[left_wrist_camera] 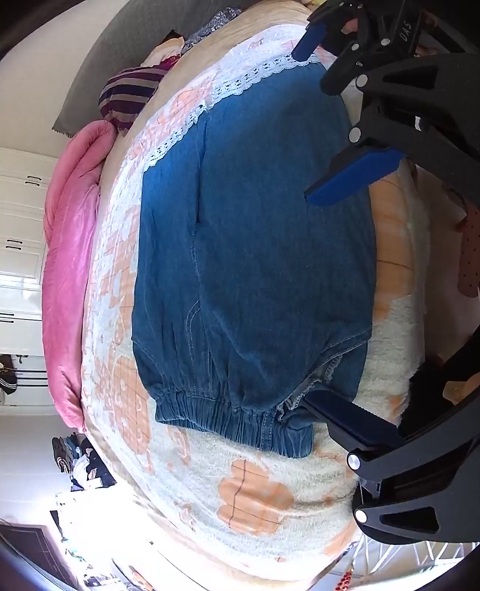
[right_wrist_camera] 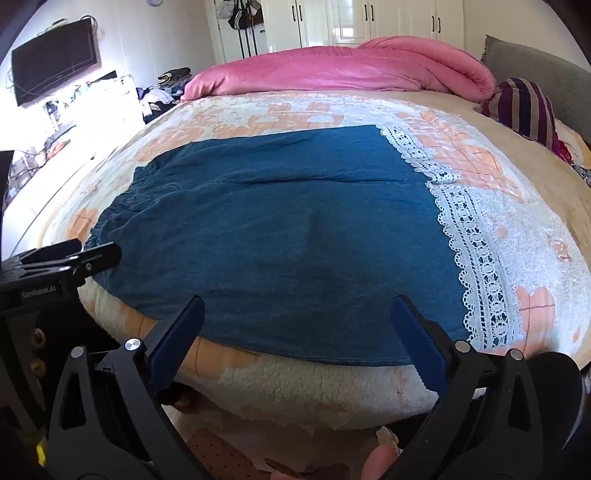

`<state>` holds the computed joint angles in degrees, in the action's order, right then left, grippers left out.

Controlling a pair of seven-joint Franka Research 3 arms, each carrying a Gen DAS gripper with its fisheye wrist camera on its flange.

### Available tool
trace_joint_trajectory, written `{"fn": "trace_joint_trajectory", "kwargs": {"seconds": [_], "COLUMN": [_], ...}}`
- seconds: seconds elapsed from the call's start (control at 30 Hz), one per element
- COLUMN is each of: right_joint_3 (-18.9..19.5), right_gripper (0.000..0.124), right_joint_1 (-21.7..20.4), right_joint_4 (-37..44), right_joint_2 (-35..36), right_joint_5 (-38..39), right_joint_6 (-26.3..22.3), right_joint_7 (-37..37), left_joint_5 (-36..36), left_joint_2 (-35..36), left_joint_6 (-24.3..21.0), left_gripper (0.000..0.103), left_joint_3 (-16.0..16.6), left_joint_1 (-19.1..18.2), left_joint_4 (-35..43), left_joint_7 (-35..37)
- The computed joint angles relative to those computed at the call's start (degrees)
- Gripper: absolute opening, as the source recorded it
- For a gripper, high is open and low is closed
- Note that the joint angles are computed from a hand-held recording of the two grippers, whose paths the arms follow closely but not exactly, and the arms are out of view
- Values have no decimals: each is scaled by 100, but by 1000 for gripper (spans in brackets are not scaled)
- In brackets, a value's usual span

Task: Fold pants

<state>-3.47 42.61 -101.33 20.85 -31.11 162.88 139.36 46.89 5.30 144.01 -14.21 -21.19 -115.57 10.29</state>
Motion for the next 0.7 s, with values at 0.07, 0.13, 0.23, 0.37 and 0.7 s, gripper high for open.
{"fn": "trace_joint_trajectory", "kwargs": {"seconds": [0.07, 0.13, 0.23, 0.37, 0.7], "right_joint_3": [14, 36, -45, -68, 7], "right_gripper": [95, 95, 95, 95, 95], "right_joint_1": [12, -1, 49, 63, 16], "right_joint_4": [48, 113, -3, -32, 16], "right_joint_2": [28, 69, -17, -60, -85], "right_joint_5": [13, 59, -52, -181, -396], "right_joint_6": [-84, -119, 5, -38, -234], "right_joint_7": [-25, -29, 95, 176, 419], "left_joint_5": [-8, 105, 49, -37, -56], "left_joint_2": [23, -21, -13, 10, 39], "left_joint_6": [-30, 90, 4, 75, 68], "left_gripper": [99, 99, 99, 99, 99], "left_joint_3": [0, 19, -16, -4, 2], "left_joint_1": [-5, -3, -21, -5, -28], "left_joint_4": [16, -83, -40, -39, -2], "left_joint_7": [-3, -155, -96, -3, 24]}}
